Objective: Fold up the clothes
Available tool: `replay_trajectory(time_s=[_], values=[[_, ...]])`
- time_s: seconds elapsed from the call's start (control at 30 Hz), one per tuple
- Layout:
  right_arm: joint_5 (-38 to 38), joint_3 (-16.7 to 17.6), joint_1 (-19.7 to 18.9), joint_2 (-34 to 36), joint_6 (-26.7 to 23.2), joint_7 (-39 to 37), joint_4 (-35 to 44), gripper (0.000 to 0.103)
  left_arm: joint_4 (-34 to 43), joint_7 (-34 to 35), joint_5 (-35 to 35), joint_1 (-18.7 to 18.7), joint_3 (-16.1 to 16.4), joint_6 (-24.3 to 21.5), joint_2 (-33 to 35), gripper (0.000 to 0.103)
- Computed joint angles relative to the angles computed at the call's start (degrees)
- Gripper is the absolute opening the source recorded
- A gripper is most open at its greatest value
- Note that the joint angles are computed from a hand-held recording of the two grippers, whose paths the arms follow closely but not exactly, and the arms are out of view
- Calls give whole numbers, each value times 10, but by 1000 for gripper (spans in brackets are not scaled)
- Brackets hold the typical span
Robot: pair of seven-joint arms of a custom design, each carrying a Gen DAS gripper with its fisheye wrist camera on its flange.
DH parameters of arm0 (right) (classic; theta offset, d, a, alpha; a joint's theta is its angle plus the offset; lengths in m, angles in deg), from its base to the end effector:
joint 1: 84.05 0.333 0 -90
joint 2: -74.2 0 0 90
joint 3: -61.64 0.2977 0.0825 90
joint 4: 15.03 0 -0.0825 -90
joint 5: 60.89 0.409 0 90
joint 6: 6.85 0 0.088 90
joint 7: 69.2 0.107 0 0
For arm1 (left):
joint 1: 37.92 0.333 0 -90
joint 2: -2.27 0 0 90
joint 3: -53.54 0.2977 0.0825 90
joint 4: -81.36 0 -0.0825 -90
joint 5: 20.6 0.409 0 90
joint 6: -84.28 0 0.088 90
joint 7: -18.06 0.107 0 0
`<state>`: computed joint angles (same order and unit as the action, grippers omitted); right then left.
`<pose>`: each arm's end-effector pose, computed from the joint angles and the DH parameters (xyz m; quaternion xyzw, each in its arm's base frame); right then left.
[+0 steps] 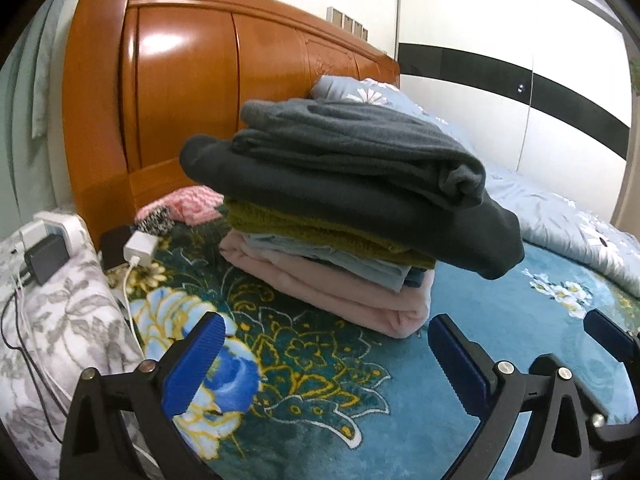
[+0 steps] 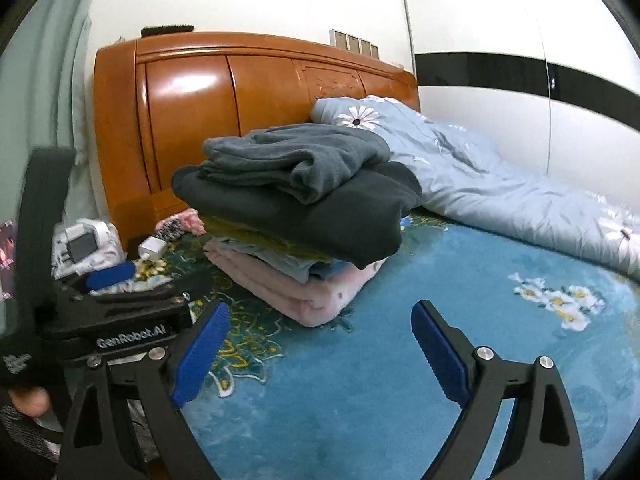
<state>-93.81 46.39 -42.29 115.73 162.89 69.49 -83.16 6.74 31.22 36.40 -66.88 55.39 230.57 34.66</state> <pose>0.6636 0.4557 0.4597 -0.6794 0.5046 -0.3006 0.4398 0.6847 -0.3705 0.4663 -0.6736 0.5552 -0.3391 0.3507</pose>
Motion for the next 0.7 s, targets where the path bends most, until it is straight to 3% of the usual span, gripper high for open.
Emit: replay_trajectory(time_s=[0.4, 0.7], values=[[-21, -6, 5, -2, -33, 28, -1, 93, 28, 37, -42, -3, -3, -22, 22, 103], [-22, 15, -9, -5, -46, 22, -2, 93, 41, 39, -36, -15, 4, -48, 33, 103]])
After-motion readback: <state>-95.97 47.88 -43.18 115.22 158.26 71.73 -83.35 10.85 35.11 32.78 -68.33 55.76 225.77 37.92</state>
